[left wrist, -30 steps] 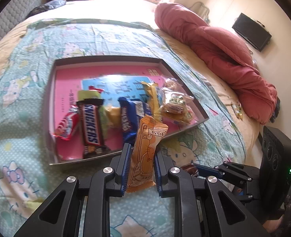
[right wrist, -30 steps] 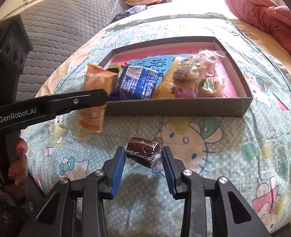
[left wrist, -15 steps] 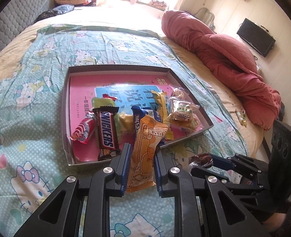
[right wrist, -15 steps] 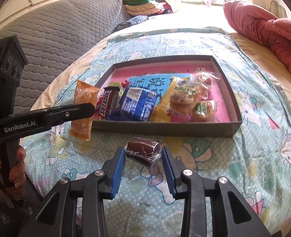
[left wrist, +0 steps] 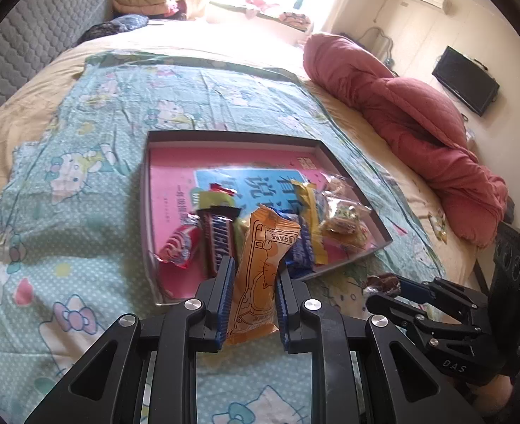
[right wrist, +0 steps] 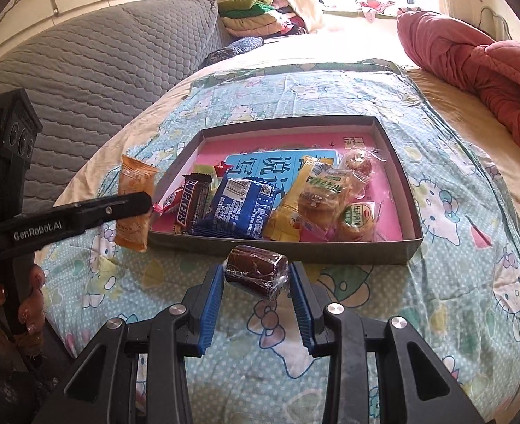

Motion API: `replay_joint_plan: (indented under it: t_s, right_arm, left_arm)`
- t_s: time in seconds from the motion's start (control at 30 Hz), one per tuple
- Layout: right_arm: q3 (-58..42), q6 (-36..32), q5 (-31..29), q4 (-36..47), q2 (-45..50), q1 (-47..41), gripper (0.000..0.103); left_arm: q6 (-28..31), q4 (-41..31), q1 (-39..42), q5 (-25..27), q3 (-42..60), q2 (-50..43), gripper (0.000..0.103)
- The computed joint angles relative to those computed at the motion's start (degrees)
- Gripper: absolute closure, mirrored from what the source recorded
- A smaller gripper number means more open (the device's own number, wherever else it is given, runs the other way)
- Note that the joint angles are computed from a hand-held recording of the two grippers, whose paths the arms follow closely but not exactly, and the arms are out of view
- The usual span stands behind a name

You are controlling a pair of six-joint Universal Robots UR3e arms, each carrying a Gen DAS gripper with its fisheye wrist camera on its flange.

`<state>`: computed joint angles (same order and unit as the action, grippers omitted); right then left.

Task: Organize snacks
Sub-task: 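Carry the orange bar with the left tool while the right tool carries the dark chocolate into the lid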

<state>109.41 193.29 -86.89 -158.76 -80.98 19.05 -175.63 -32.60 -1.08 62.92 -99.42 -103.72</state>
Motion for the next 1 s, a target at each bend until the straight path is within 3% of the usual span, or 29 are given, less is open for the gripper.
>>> replay_joint_plan:
  t_s: [0.67,1.0]
  right_arm:
    - [-4.5,-0.2,-0.8,-1.1,1.8,-1.7,0.065]
    - [-10.4,0.1,0.2,-0.1,7.6,-2.0,0.065]
  left_arm:
    - [-5.7,10.3,2.7,-0.1,-4.0,0.0,0.081]
    - [-7.0,12.0,-1.3,4.3,-0.3,-6.0,0.081]
